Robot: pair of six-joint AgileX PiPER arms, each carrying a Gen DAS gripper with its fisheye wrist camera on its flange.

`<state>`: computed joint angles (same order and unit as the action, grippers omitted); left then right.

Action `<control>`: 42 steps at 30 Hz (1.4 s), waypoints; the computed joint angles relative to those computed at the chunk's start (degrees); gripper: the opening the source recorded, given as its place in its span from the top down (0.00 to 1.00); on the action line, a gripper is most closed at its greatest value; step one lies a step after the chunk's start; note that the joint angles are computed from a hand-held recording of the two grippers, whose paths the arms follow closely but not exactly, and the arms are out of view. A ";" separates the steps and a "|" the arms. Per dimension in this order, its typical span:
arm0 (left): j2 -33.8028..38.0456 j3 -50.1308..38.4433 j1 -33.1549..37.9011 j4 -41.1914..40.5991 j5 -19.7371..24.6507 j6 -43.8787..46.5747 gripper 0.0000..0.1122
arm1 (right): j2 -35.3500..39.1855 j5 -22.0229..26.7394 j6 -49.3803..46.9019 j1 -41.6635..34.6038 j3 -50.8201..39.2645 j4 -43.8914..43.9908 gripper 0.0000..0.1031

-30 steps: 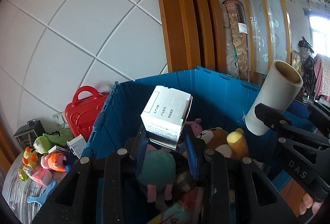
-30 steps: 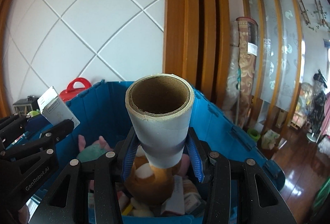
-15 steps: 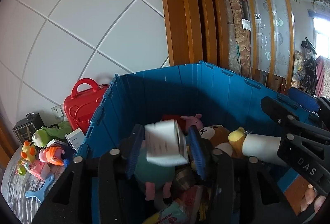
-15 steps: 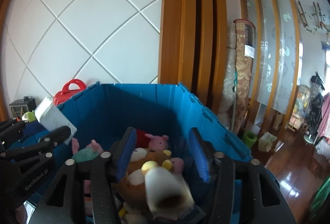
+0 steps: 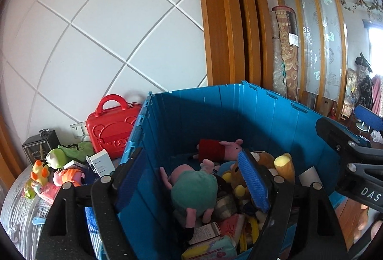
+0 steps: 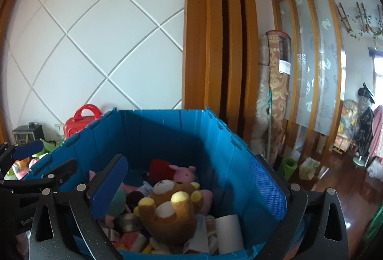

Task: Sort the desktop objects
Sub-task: 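Move both open grippers back over the remaining items on the bed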

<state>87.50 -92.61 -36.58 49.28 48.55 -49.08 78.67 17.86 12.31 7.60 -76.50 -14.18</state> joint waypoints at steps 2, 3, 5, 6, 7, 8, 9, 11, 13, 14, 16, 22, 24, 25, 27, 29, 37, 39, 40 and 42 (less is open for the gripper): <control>-0.42 0.12 -0.19 1.89 1.78 -2.58 0.29 | -0.27 0.26 0.24 0.60 0.07 -0.39 0.00; -1.66 1.46 -0.67 2.88 2.50 -3.70 0.29 | -0.43 0.35 0.55 1.07 0.17 -0.76 0.00; -2.95 2.88 0.10 3.64 2.19 -4.80 0.29 | -0.70 0.51 3.12 2.39 0.43 -3.33 0.00; -3.88 3.73 0.30 4.13 2.41 -5.49 0.29 | -0.82 0.59 4.64 3.22 0.56 -4.78 0.00; -4.98 4.91 0.46 4.69 2.66 -6.20 0.29 | -0.93 0.54 5.26 3.75 0.67 -5.32 0.00; -6.06 6.07 0.84 5.15 2.57 -6.81 0.29 | -1.12 0.53 6.63 4.45 0.89 -6.61 0.00; -7.30 7.74 1.12 6.02 2.29 -7.78 0.29 | -1.20 0.52 8.38 5.39 1.00 -8.21 0.00; -9.58 10.14 2.36 6.56 2.44 -8.60 0.29 | -1.29 0.69 11.31 7.21 1.02 -10.93 0.00; -12.60 13.13 4.16 6.11 1.74 -9.00 0.29 | -0.95 1.25 13.89 9.44 0.50 -13.44 0.00; -13.37 13.76 5.56 5.48 1.08 -8.43 0.29 | -0.68 1.64 15.76 11.10 0.14 -15.34 0.00; -16.05 16.67 7.85 5.14 0.21 -8.83 0.29 | -0.40 1.96 19.51 13.91 -0.04 -19.19 0.00; -24.05 22.32 23.67 -11.08 -8.16 7.83 0.29 | 2.72 6.03 30.15 25.36 -3.30 -31.38 0.00; -26.54 24.94 31.92 -22.13 -13.63 19.23 0.29 | 4.10 8.07 34.60 29.40 -4.29 -36.31 0.00; -27.29 25.77 35.74 -27.32 -15.18 24.96 0.29 | 4.72 9.13 37.14 31.34 -4.69 -38.89 0.00; -27.83 26.35 43.25 -38.31 -15.81 36.42 0.29 | 6.35 11.90 43.09 35.60 -5.89 -44.31 0.00; -27.90 26.72 51.54 -49.76 -15.99 47.88 0.29 | 8.33 14.90 44.62 39.14 -8.28 -45.68 0.00; -20.45 25.88 84.67 -88.47 -8.52 93.71 0.29 | 20.67 27.73 50.63 52.62 -21.73 -51.12 0.00; -14.77 22.66 91.73 -95.45 -3.05 104.66 0.29 | 25.40 29.37 49.48 54.54 -27.23 -49.10 0.00; -13.34 22.83 93.79 -97.14 -2.79 107.68 0.29 | 27.00 29.98 48.68 54.94 -29.22 -47.99 0.00; -9.37 21.53 95.01 -95.41 -3.81 107.77 0.29 | 31.74 32.03 46.00 55.63 -34.78 -44.90 0.00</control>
<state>78.13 -71.08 58.42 -46.13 44.74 58.69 110.41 49.90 58.31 63.23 -111.28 -59.08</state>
